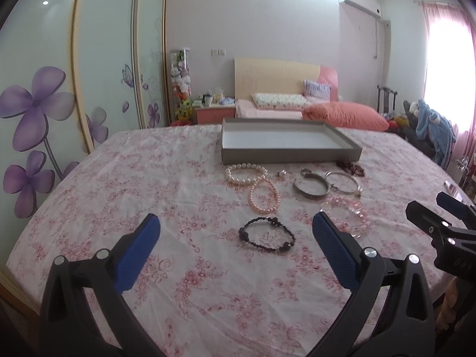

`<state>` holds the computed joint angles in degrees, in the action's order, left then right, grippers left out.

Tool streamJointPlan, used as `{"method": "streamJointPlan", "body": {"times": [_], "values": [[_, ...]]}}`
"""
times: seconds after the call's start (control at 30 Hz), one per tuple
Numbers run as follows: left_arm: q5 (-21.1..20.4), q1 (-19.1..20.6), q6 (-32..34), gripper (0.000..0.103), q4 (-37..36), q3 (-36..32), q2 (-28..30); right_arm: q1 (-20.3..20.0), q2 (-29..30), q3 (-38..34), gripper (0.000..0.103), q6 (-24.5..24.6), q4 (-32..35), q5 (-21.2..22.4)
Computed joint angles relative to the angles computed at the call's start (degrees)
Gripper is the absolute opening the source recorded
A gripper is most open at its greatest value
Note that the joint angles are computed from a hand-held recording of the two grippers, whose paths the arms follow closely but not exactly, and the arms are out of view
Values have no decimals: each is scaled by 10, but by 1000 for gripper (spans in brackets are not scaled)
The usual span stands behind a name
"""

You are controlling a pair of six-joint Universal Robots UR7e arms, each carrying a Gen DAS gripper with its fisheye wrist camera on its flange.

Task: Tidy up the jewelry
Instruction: 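Grasp the black beaded bracelet with the left tool while the right tool grasps the pink crystal bracelet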

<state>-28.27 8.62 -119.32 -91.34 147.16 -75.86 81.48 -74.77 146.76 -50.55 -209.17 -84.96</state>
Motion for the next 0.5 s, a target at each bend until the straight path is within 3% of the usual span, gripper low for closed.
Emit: {"method": "streamJointPlan", "body": {"times": [0.13, 0.3, 0.5], "values": [[11, 40, 63, 99, -48, 2, -6, 16, 20, -37, 97, 23, 50, -49], [24, 99, 186, 92, -168, 13, -12, 42, 52, -91, 76, 52, 132, -123], [20, 153, 319, 88, -321, 25, -3, 72, 98, -148, 61, 66, 193, -195]]}}
